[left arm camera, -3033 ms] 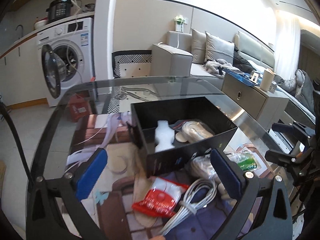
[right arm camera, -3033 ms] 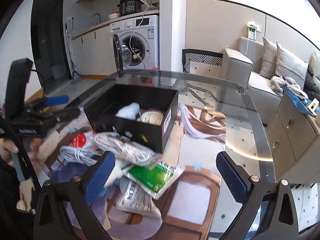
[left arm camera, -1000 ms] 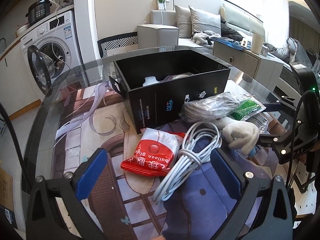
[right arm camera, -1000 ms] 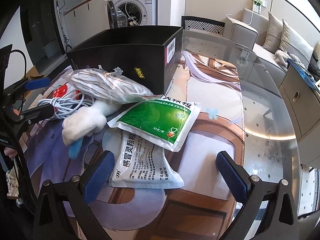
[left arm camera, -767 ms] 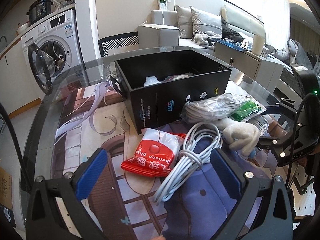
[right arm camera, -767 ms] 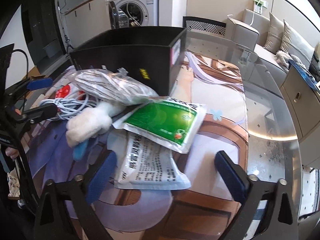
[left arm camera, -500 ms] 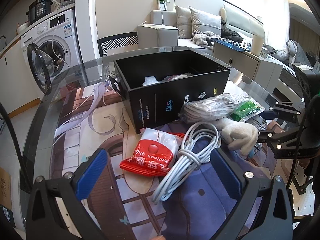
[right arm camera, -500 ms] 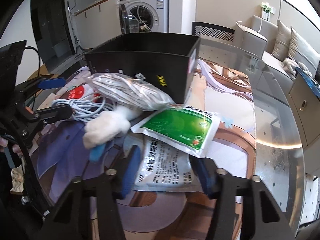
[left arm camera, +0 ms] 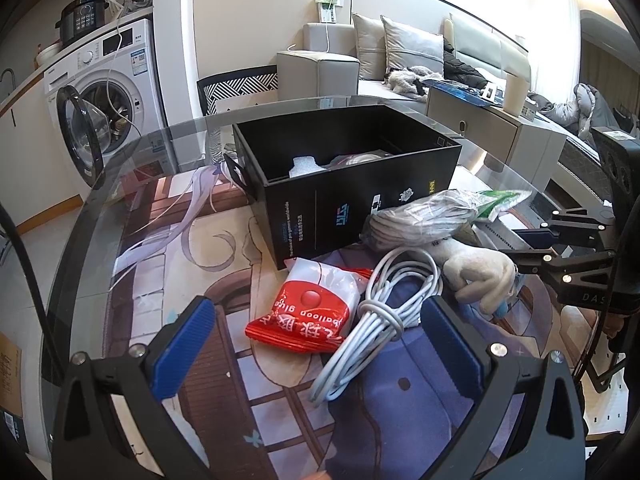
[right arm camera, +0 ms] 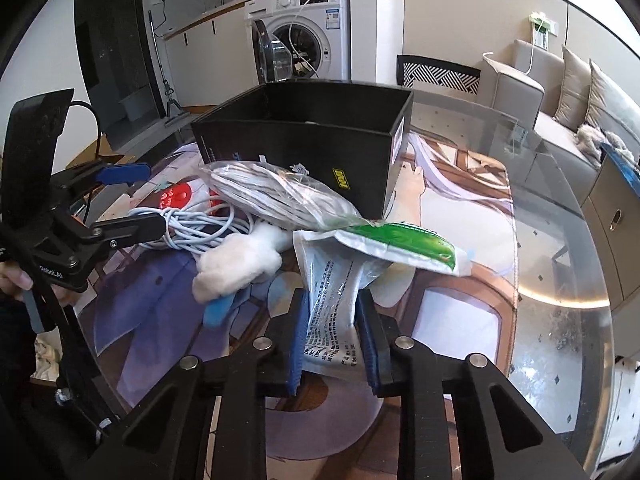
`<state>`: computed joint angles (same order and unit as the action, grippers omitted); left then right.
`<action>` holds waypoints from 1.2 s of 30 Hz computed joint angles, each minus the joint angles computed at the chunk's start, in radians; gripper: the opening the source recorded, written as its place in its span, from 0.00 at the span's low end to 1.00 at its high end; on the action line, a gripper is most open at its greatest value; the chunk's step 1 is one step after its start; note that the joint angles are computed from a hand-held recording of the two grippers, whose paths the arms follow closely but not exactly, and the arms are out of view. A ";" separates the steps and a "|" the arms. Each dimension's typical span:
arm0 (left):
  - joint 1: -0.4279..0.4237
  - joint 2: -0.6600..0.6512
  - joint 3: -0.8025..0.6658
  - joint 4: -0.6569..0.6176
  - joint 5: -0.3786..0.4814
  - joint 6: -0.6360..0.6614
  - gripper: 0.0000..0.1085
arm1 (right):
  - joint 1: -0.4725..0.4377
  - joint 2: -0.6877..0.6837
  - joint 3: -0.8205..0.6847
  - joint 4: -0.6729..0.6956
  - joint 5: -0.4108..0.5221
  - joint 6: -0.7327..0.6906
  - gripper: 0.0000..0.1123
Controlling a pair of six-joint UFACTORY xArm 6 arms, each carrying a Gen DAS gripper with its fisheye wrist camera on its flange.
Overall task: Organize soft objects
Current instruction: 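Grasp the coiled white cable with the left tool while the right tool holds the packet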
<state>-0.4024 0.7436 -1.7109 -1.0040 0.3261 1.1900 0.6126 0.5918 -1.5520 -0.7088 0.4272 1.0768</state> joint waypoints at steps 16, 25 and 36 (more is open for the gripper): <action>-0.001 -0.022 0.023 -0.022 0.037 0.054 0.95 | 0.004 -0.096 0.057 -0.175 -0.059 0.122 0.21; 0.011 -0.027 0.010 -0.052 0.128 0.073 0.91 | 0.017 -0.127 0.066 -0.236 -0.031 0.170 0.21; 0.014 -0.049 0.038 -0.042 0.240 0.151 0.47 | 0.019 -0.119 0.055 -0.207 -0.008 0.152 0.21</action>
<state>-0.3889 0.6947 -1.6729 -1.0462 0.5664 1.3407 0.6321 0.4724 -1.4967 -0.9157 0.4193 1.2284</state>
